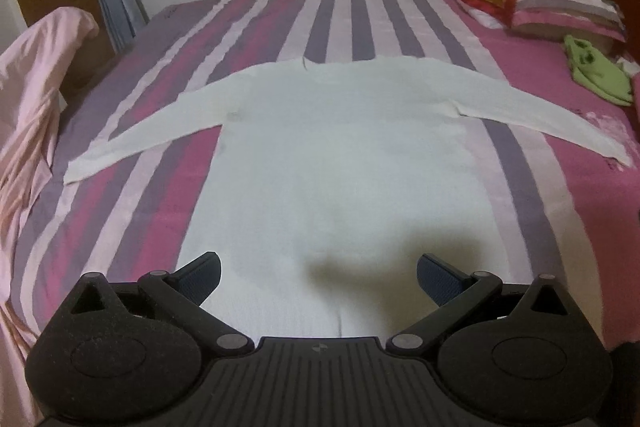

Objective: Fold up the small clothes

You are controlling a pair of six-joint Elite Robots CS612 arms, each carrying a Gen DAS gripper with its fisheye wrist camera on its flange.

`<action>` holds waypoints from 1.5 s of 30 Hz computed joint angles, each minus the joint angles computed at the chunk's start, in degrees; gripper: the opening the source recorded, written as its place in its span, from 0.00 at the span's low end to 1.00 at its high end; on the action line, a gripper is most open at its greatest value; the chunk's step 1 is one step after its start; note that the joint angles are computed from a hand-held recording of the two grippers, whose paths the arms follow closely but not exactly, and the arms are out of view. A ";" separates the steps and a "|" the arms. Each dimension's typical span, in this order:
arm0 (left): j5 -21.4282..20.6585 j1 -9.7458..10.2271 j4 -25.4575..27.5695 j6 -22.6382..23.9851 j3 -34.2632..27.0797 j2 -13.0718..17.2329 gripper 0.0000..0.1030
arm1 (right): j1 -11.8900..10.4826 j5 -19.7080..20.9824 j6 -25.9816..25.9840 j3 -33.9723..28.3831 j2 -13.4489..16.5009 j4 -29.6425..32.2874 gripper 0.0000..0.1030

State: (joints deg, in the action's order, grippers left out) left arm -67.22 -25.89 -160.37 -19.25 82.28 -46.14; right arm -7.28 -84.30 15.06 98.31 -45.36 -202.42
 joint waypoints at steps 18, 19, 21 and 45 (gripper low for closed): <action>0.55 2.67 14.71 -0.28 -23.09 13.64 1.00 | -2.24 -5.27 5.55 -20.88 11.28 14.08 0.85; 0.70 2.72 15.92 -0.35 -24.59 14.51 1.00 | -2.31 -5.95 5.79 -22.09 11.95 14.96 0.84; 0.50 2.90 18.04 -0.26 -28.17 16.56 1.00 | -2.63 -6.17 6.73 -24.58 13.33 16.98 0.82; 0.14 4.05 34.05 -0.13 -58.83 33.61 1.00 | -5.53 -11.83 22.77 -44.80 25.17 27.70 0.32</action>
